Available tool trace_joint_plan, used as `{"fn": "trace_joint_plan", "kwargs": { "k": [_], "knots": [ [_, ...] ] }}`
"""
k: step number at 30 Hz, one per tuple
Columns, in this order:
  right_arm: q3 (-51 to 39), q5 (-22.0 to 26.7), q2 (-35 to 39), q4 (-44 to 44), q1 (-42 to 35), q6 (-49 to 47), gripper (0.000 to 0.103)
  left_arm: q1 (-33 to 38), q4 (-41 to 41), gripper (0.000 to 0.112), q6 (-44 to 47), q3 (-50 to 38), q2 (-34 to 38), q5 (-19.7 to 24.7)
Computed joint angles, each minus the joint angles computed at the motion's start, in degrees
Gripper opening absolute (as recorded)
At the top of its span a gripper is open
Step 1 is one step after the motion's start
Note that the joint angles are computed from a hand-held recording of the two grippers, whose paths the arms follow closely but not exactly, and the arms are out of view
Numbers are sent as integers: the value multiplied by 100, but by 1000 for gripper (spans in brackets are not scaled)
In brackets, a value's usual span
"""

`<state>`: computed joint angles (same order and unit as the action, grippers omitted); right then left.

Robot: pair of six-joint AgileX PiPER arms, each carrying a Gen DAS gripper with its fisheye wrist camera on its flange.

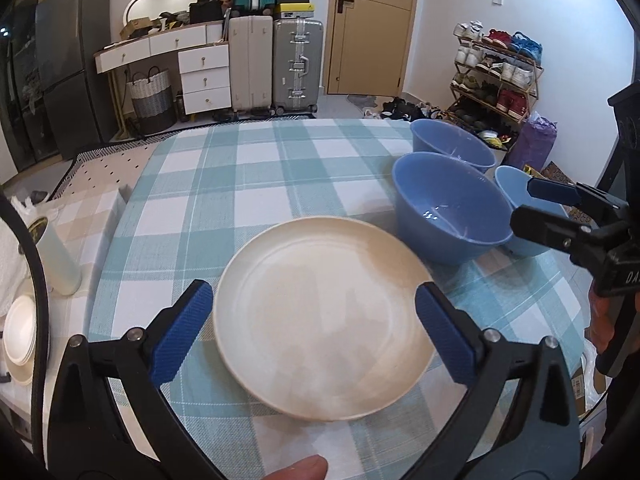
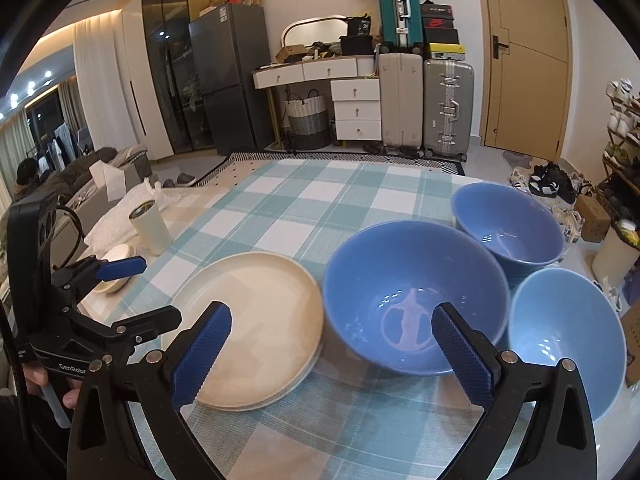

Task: Organize plates and bowls
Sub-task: 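Open both tools to release the plate rim and pull back, then move both tools toward the rim of a light-blue bowl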

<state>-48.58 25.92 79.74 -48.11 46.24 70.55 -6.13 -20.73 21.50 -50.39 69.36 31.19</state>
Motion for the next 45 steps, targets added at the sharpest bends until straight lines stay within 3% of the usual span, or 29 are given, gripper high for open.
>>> {"fn": "trace_joint_plan", "kwargs": {
  "k": [10,24,29,37,45],
  "knots": [
    [269,219,-1183,1110,-807,-1470,102,-874,1175,101,-1571,-1078,454,181],
    [44,561,-2054,3346,-2417,-4342,102,-1690,1822,101,-2542,-2726,1716,419],
    [-220,693,-1957,4477,-3249,-5647,102,-1787,1755,101,-2589,-3486,2264,626],
    [-530,543,-1225,5262,-4279,-6502,102,-1943,1926,101,-2744,-4971,3391,1144],
    [-785,237,-480,5419,-4566,-6659,102,-2010,1873,101,-2706,-6624,4603,1875]
  ]
}}
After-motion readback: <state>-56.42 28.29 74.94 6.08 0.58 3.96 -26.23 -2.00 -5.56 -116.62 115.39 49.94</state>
